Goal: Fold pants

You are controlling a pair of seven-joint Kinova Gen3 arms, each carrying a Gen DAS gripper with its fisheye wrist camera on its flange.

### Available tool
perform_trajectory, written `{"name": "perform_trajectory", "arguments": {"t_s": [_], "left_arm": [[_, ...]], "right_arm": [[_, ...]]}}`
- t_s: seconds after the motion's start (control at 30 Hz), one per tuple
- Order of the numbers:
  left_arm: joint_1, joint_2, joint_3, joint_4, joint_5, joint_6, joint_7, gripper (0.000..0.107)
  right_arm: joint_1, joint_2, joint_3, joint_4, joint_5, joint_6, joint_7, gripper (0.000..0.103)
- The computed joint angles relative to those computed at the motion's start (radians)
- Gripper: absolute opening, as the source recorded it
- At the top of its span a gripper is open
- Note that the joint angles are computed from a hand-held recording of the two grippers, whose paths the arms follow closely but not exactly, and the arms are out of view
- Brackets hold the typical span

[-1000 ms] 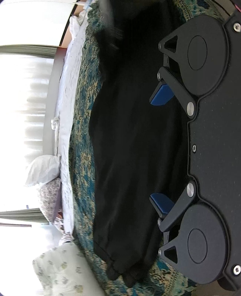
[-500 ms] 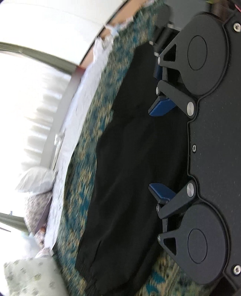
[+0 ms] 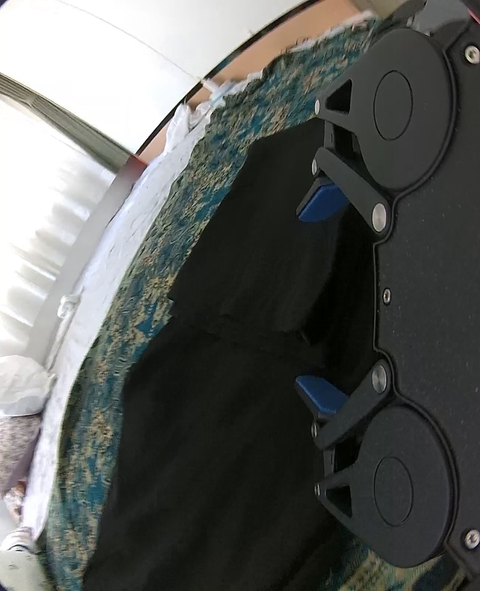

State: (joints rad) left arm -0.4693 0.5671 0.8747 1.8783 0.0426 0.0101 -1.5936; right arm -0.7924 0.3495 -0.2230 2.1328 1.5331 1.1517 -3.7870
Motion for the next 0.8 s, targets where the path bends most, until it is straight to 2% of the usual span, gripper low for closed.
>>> {"name": "perform_trajectory", "arguments": {"t_s": [0.03,0.1,0.13,0.17,0.2,0.23,0.3,0.37,0.43,0.53,0.6,0.73,0.8], "left_arm": [[0.029,-0.005,-0.024,-0.002,0.006,-0.01,0.006,0.089],[0.035,0.01,-0.016,-0.007,0.015,-0.013,0.043,0.076],[0.012,0.028,0.015,-0.004,0.02,-0.02,0.056,0.067],[-0.003,0.042,0.036,0.003,0.025,-0.035,0.068,0.063],[-0.004,0.043,0.037,0.005,0.025,-0.039,0.077,0.05],[0.01,0.039,0.021,-0.003,0.024,-0.026,0.093,0.044],[0.019,0.042,0.012,-0.006,0.018,-0.03,0.11,0.044],[0.015,0.052,0.02,0.0,0.016,-0.051,0.125,0.05],[-0.037,0.093,0.088,0.018,-0.016,-0.088,0.156,0.07],[-0.055,0.122,0.124,0.015,-0.051,-0.104,0.199,0.086],[-0.056,0.12,0.128,0.007,-0.067,-0.09,0.23,0.089],[-0.119,0.152,0.187,0.024,-0.098,-0.094,0.283,0.09],[-0.132,0.136,0.185,0.033,-0.093,-0.09,0.318,0.09]], "right_arm": [[-0.008,0.009,0.007,-0.001,-0.022,0.039,-0.021,0.08],[-0.016,0.018,0.016,0.008,-0.057,0.095,-0.082,0.081],[-0.015,0.022,0.02,0.014,-0.075,0.111,-0.123,0.081],[-0.013,0.022,0.022,0.018,-0.091,0.118,-0.158,0.081],[-0.009,0.021,0.023,0.025,-0.106,0.121,-0.192,0.081],[-0.004,0.021,0.025,0.032,-0.117,0.121,-0.229,0.081],[0.001,0.028,0.026,0.046,-0.122,0.116,-0.287,0.081],[-0.001,0.048,0.026,0.059,-0.114,0.121,-0.338,0.081],[-0.002,0.061,0.026,0.064,-0.104,0.124,-0.361,0.081],[-0.008,0.071,0.022,0.064,-0.097,0.13,-0.37,0.081],[-0.012,0.073,0.021,0.057,-0.097,0.135,-0.359,0.081],[-0.018,0.076,0.022,0.054,-0.093,0.144,-0.346,0.081],[-0.018,0.077,0.022,0.053,-0.092,0.143,-0.347,0.081]]}}
